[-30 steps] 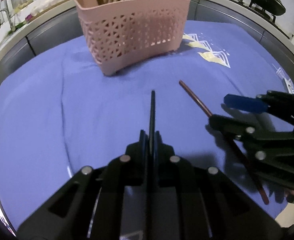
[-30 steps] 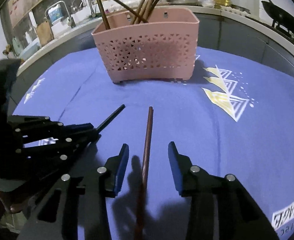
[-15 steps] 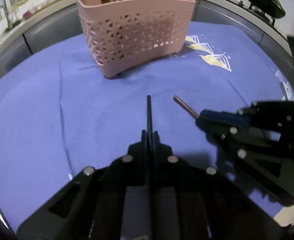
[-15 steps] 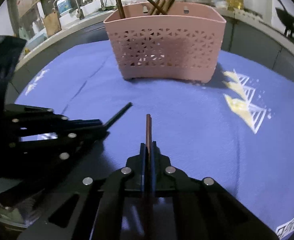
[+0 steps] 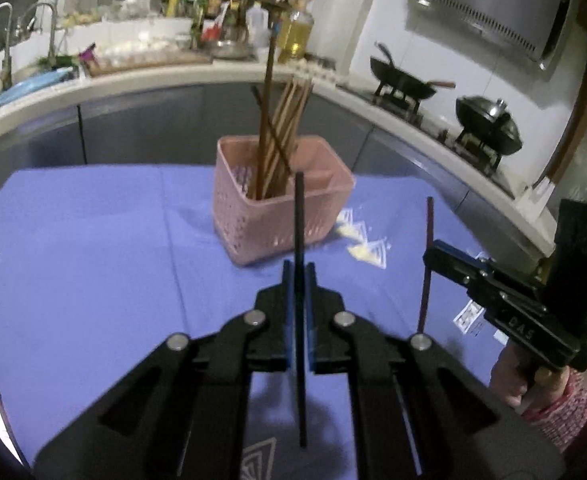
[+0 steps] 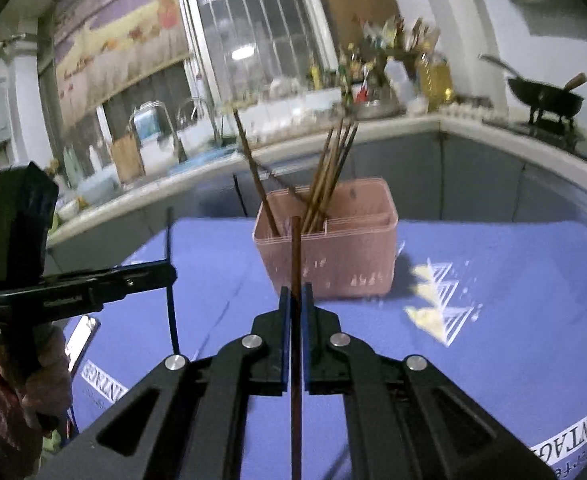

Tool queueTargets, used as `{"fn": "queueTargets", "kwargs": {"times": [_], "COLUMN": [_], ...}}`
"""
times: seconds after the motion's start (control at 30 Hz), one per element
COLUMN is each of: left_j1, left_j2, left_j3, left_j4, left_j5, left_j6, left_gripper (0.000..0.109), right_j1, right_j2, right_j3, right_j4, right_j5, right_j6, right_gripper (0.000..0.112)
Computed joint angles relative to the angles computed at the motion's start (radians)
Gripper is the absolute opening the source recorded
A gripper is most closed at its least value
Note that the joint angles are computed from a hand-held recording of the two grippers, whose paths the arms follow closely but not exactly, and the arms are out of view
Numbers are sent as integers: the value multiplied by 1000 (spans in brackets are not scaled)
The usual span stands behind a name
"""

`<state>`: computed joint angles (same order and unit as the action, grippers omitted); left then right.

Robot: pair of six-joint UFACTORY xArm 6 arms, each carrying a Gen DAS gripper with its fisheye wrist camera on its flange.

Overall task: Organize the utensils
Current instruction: 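Lift both chopsticks upright and carry them toward the pink caddy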

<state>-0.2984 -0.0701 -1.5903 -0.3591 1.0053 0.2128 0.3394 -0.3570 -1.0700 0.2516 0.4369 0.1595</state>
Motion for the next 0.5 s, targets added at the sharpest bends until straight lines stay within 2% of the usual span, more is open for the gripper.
{"fn": "queueTargets", "kwargs": {"times": [0.2, 0.5], "left_j1": [-16, -32], "left_j2": [-12, -1], "left_j3": [-9, -23], "left_j4": [26, 59], "left_j5": [-35, -24], "left_j6": [-4, -26], "left_gripper": [4, 4], "right_j1": [-14, -13], "right_j2": [-16, -22], "right_j3": [1, 13], "right_j4": [-20, -37], "right_j5": [-43, -63], "right_j6": [20, 39], "right_gripper": [5, 5]}}
